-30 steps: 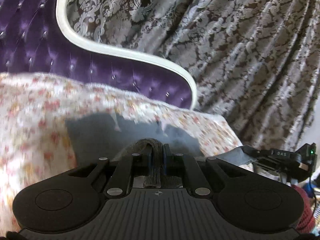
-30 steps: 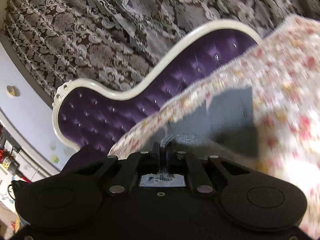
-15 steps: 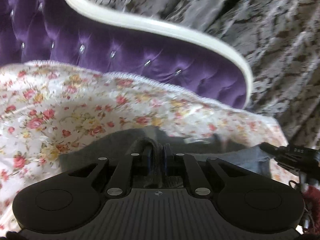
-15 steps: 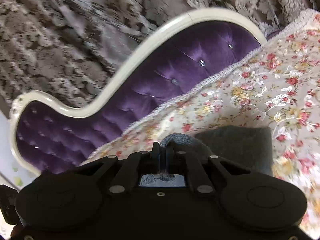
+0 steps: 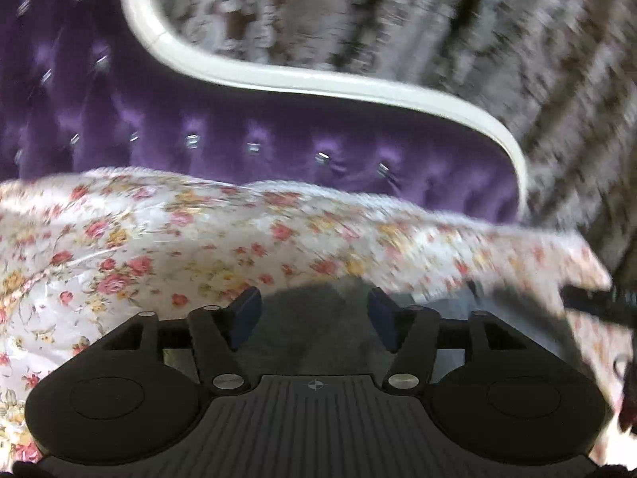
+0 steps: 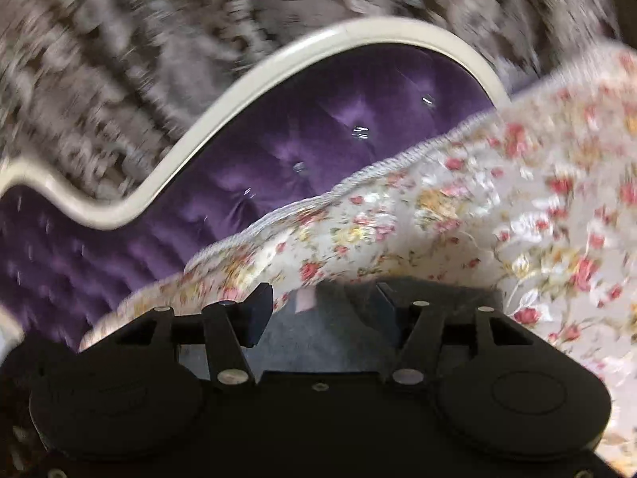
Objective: Fold small clothes
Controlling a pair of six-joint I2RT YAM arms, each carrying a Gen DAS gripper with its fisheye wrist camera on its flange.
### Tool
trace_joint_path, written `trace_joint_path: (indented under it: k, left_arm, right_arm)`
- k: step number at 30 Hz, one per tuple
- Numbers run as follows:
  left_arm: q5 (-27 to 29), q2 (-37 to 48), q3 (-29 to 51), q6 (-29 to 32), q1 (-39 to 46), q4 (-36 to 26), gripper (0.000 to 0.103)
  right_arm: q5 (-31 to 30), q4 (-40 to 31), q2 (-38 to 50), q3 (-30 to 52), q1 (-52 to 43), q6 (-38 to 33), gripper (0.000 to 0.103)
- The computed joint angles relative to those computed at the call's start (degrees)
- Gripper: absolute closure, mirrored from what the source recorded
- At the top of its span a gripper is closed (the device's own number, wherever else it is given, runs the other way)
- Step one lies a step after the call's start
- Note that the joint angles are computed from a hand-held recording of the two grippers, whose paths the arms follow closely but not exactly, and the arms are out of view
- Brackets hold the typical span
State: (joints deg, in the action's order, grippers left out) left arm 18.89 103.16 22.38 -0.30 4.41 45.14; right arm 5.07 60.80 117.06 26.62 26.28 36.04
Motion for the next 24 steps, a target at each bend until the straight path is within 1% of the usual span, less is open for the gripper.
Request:
trace_joint_path:
  k: [2, 4, 6, 8, 10, 11, 13, 15, 17, 19, 21, 22, 24]
  left_arm:
    - [-1.9, 0.7, -1.8, 3.1, -3.3, 1.9, 0.045]
    - [-4.5, 2.5, -3.1, 5.9, -6.7, 4.8, 0.045]
    - [-6.5, 5.4, -3.7, 7.4, -9.5, 8.5, 0.045]
    - [-6.4, 7.6, -2.9, 8.0, -10.7, 9.6, 0.045]
    - [-5.8, 10.2, -0.7, 7.2, -10.2, 8.7, 0.045]
    - [-5.9, 11.5, 0.9, 5.8, -9.4, 7.6, 0.045]
    - [-5.0, 14.3, 4.1, 1.8, -6.3, 5.6, 0.045]
    - [-4.1, 17.0, 6.2, -2.6, -2.4, 6.2, 0.045]
    - [-0.3, 19.5, 7.7, -6.2, 1.3, 7.7, 0.045]
    - [1.1, 21.5, 8.2, -8.3, 2.3, 10.1, 0.045]
    - [-1.3, 23.6, 7.4, -7.7, 0.9, 14.6, 0.045]
    - [-3.5, 24.4, 7.1, -7.0, -0.4, 16.3, 0.045]
    - [-6.4, 23.8, 6.5, -5.5, -1.8, 16.5, 0.045]
  right_arm:
    - [2.3, -3.3, -2.7, -0.3, 3.8, -2.2, 0.041]
    - [4.1, -5.5, -3.2, 0.6, 7.5, -4.1, 0.041]
    - [6.3, -8.3, -2.9, 2.2, 11.0, -6.7, 0.041]
    - [8.2, -11.6, -1.4, 4.9, 13.8, -9.4, 0.041]
    - [8.4, -13.1, 0.4, 6.9, 15.4, -11.7, 0.041]
    - [8.5, -13.4, 1.5, 7.9, 16.0, -13.1, 0.042]
    - [8.7, -15.0, 3.4, 9.7, 16.2, -15.3, 0.042]
    - [9.9, -16.6, 4.9, 10.7, 15.1, -15.0, 0.042]
    - [11.7, -15.1, 6.4, 10.1, 13.2, -13.4, 0.042]
    - [12.0, -11.0, 7.4, 8.0, 10.4, -10.5, 0.043]
    - [11.5, -7.1, 8.2, 6.3, 8.3, -8.5, 0.046]
    - [11.0, -5.4, 8.9, 6.0, 7.7, -7.8, 0.047]
    - [11.4, -3.9, 9.4, 5.6, 7.9, -7.1, 0.047]
